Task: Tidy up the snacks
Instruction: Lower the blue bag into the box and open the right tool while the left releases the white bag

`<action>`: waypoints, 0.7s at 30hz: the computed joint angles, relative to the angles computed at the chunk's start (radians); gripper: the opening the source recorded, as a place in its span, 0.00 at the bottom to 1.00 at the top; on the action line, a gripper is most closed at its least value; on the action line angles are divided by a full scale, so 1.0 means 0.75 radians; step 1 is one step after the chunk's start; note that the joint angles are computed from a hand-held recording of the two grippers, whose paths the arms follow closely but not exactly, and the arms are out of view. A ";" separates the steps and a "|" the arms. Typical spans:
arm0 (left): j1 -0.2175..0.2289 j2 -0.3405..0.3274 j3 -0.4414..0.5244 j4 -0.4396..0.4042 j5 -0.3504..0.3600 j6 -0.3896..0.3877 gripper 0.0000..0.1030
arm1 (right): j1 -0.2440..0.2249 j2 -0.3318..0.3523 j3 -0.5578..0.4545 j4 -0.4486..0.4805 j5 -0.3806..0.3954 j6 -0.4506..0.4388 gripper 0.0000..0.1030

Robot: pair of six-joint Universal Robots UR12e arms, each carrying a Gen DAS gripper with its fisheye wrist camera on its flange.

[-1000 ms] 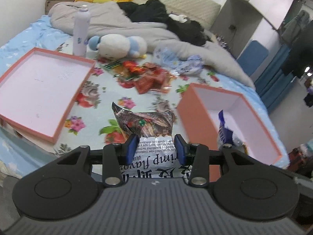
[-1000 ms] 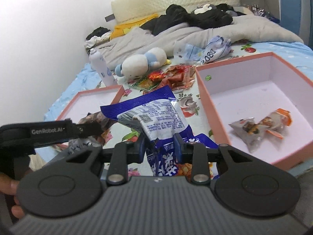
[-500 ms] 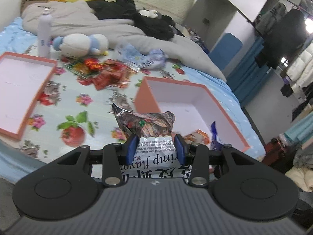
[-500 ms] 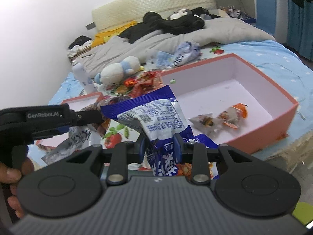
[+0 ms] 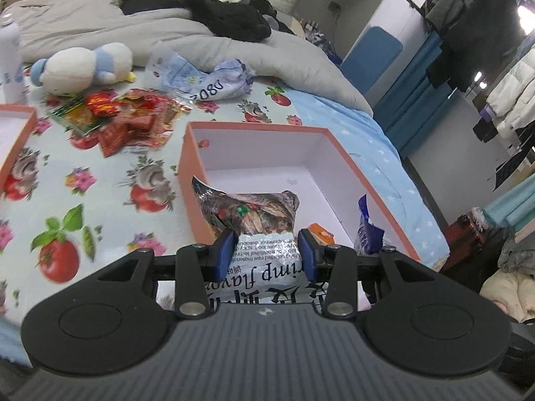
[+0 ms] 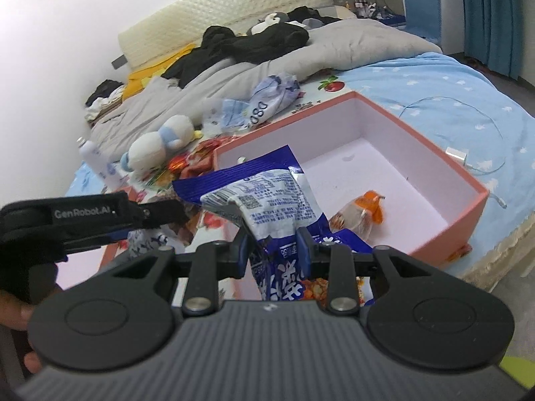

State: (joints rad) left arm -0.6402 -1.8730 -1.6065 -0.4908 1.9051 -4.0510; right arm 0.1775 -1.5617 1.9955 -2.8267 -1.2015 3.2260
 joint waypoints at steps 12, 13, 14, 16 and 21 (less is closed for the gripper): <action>0.117 -0.191 0.203 -0.093 -0.159 0.118 0.46 | -0.025 0.229 -0.189 0.043 0.011 -0.017 0.33; 0.125 -0.206 0.217 -0.102 -0.173 0.129 0.46 | -0.027 0.242 -0.199 0.049 0.012 -0.020 0.33; 0.131 -0.218 0.230 -0.113 -0.183 0.135 0.46 | -0.026 0.257 -0.211 0.058 0.010 -0.021 0.33; 0.142 -0.237 0.244 -0.122 -0.203 0.141 0.46 | -0.026 0.285 -0.234 0.081 0.004 -0.019 0.33; 0.165 -0.268 0.267 -0.154 -0.240 0.154 0.46 | -0.023 0.329 -0.264 0.106 -0.002 -0.023 0.33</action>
